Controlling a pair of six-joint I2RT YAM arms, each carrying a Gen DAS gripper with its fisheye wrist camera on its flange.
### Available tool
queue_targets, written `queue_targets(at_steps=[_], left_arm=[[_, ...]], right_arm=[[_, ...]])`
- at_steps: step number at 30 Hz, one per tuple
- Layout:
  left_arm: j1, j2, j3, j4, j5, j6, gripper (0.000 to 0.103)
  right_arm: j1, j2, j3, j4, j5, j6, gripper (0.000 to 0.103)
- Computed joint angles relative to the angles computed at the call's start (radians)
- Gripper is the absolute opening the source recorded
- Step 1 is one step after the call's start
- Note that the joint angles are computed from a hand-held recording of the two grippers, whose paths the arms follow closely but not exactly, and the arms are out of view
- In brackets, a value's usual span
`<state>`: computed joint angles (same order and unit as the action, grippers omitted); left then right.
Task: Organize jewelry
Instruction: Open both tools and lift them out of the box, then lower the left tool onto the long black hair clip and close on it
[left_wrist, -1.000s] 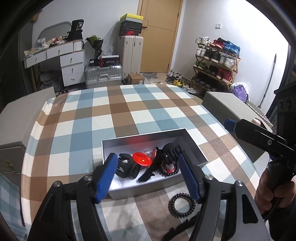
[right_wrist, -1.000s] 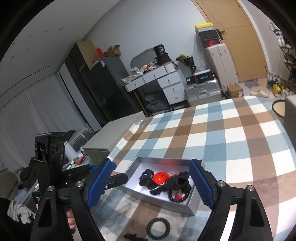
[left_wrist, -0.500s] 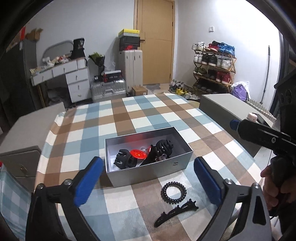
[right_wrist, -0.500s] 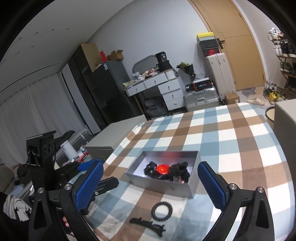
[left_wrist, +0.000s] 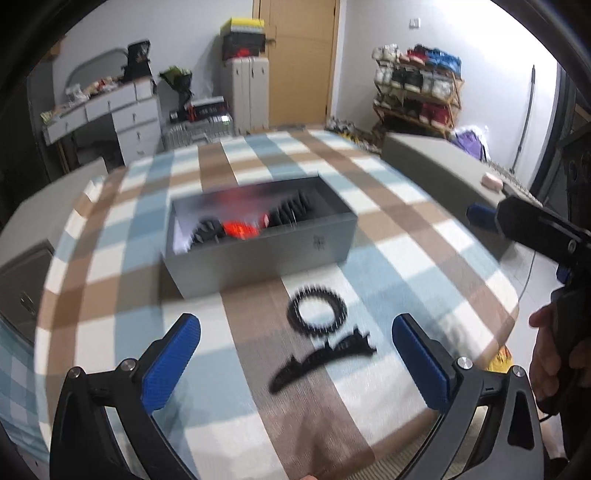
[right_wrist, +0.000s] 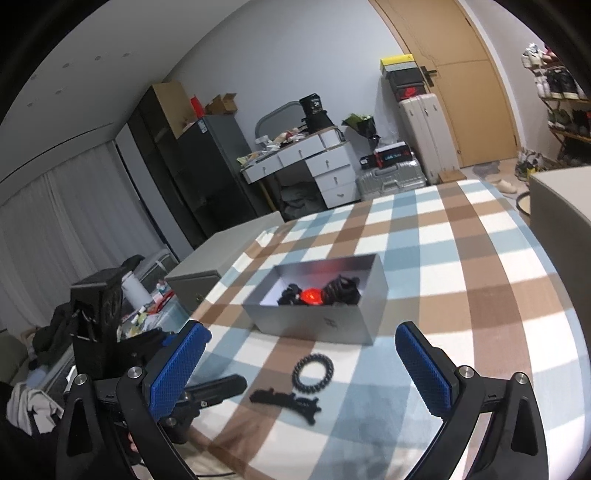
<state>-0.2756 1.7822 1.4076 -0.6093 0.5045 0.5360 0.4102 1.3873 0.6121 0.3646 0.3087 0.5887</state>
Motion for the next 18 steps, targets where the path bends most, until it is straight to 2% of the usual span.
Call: queue_targets(at_steps=[6,8,13,18], left_arm=[[-0.009,0.036,-0.011,-0.046,-0.004,0.040,0.101],[-0.023,0.052,-0.004,-0.053,-0.035,0.054,0.101],[-0.055,0.049,-0.044,0.011,-0.125,0.101,0.101],[-0.047,0.091,0.008,-0.068,-0.078,0.135,0.101]], right_arm=[[-0.004,0.027,-0.037,0.008,-0.002,0.058,0.103],[-0.008,0.037,-0.046,0.013,-0.008,0.073,0.103],[-0.011,0.064,-0.053,0.011,-0.026,0.099,0.103],[-0.003,0.067,-0.063,0.016,-0.022,0.109,0.103]])
